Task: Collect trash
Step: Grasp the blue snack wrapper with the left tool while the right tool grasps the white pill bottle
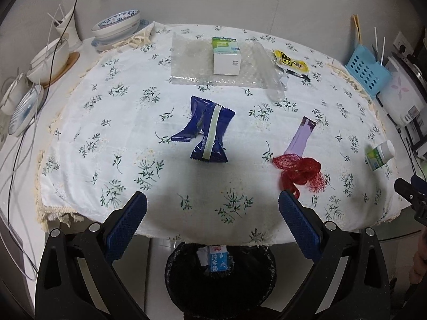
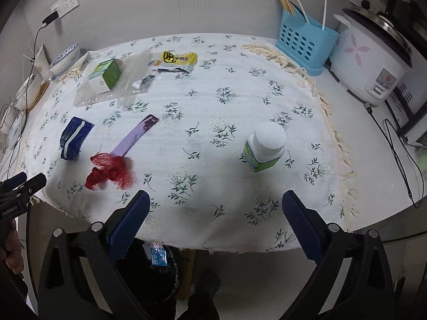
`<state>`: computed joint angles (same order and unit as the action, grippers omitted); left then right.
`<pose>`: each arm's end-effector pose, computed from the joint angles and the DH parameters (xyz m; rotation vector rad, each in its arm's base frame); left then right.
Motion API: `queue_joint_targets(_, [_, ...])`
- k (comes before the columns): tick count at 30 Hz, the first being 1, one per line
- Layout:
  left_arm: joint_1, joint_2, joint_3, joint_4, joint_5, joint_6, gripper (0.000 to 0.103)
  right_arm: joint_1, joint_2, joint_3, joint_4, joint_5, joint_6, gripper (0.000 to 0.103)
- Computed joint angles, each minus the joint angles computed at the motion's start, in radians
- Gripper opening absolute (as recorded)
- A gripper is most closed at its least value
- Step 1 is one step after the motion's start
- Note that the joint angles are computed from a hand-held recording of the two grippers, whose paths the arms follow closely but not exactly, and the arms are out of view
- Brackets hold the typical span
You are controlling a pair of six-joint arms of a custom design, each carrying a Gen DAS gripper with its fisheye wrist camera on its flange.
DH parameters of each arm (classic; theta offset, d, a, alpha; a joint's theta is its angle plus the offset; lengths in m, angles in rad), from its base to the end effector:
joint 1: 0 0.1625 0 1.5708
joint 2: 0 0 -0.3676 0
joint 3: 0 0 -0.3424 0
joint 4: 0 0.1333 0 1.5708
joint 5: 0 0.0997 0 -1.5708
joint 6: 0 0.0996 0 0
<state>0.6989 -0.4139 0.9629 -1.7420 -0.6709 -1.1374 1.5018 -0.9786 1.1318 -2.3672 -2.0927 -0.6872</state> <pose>-0.3988 -0.6111 0.0373 -0.0926 2.2750 -0.6917 0.0369 -0.6793 0.4060 0.5235 -2.3370 0.5035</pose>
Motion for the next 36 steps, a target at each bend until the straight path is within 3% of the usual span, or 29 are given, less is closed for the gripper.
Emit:
queue_joint_targets(15, [0.126,0.158,-0.286,0.097,0.012,0.101,0.096,-0.042,0.221,-0.347,0.124,-0.05,0.026,0.095])
queue_joint_targets(21, [0.152,0.22,-0.401,0.184,0.003,0.099,0.093,-0.049,0.309,-0.484,0.196,-0.073,0.034,0.087])
queue_joint_targets(29, [0.166,0.289,-0.561,0.303,-0.02,0.067,0.075,-0.056,0.407,-0.679,0.374,-0.075,0.077,0.07])
queue_joint_targets(34, [0.166,0.344,-0.685,0.37,-0.046,0.081,0.051,-0.055,0.438,-0.736,0.421,-0.082,0.09,0.055])
queue_joint_targets(36, [0.165,0.39,-0.784,0.44,-0.048,0.067,0.041,-0.055,0.45,-0.753,0.429,-0.092,0.095,0.048])
